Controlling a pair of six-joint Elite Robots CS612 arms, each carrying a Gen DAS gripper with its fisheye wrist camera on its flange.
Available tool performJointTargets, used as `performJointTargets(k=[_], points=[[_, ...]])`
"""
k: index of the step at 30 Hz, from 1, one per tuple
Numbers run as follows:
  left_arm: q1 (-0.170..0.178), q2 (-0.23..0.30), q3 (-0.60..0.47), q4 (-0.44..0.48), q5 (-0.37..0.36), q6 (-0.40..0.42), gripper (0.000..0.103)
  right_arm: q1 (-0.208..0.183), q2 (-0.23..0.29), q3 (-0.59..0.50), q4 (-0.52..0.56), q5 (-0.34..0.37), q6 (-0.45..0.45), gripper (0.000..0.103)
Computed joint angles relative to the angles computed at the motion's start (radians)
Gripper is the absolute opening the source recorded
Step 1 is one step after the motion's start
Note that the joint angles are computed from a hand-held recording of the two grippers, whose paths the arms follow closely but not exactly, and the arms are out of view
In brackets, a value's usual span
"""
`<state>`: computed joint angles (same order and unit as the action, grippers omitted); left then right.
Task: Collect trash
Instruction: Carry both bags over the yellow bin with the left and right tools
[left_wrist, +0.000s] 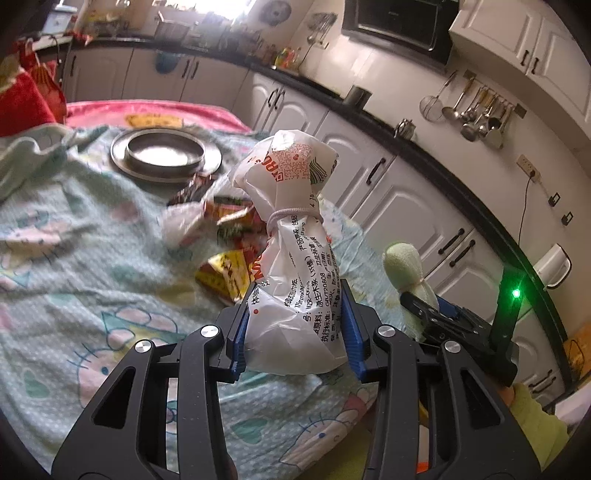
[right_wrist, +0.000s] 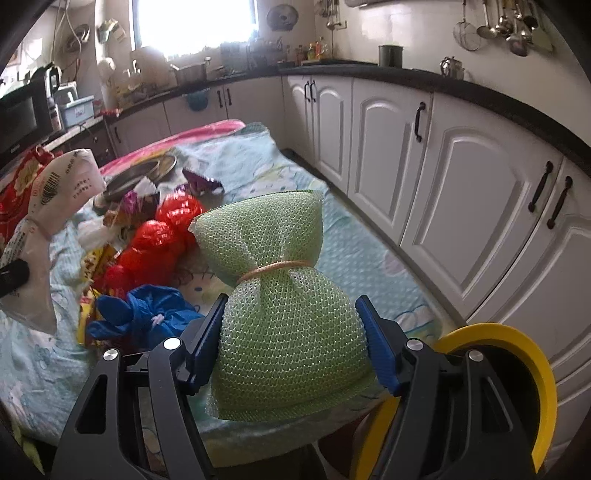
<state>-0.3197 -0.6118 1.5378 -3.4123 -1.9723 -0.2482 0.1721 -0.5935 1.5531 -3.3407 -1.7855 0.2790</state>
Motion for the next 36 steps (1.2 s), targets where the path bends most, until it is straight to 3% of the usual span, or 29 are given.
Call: performJointTargets(k=[15, 36], points=[[-0.027, -0.031, 0.024, -0.049, -0.018, 0.059, 0.034, 0.005, -0.073, 0.13, -0.163, -0.077, -0.009, 0.066], [-0.113, -0.029, 0.013, 0.044, -0.093, 0.216, 0.034, -0.027, -0.149, 0.322, -0.272, -0.185, 0.116, 0.066]])
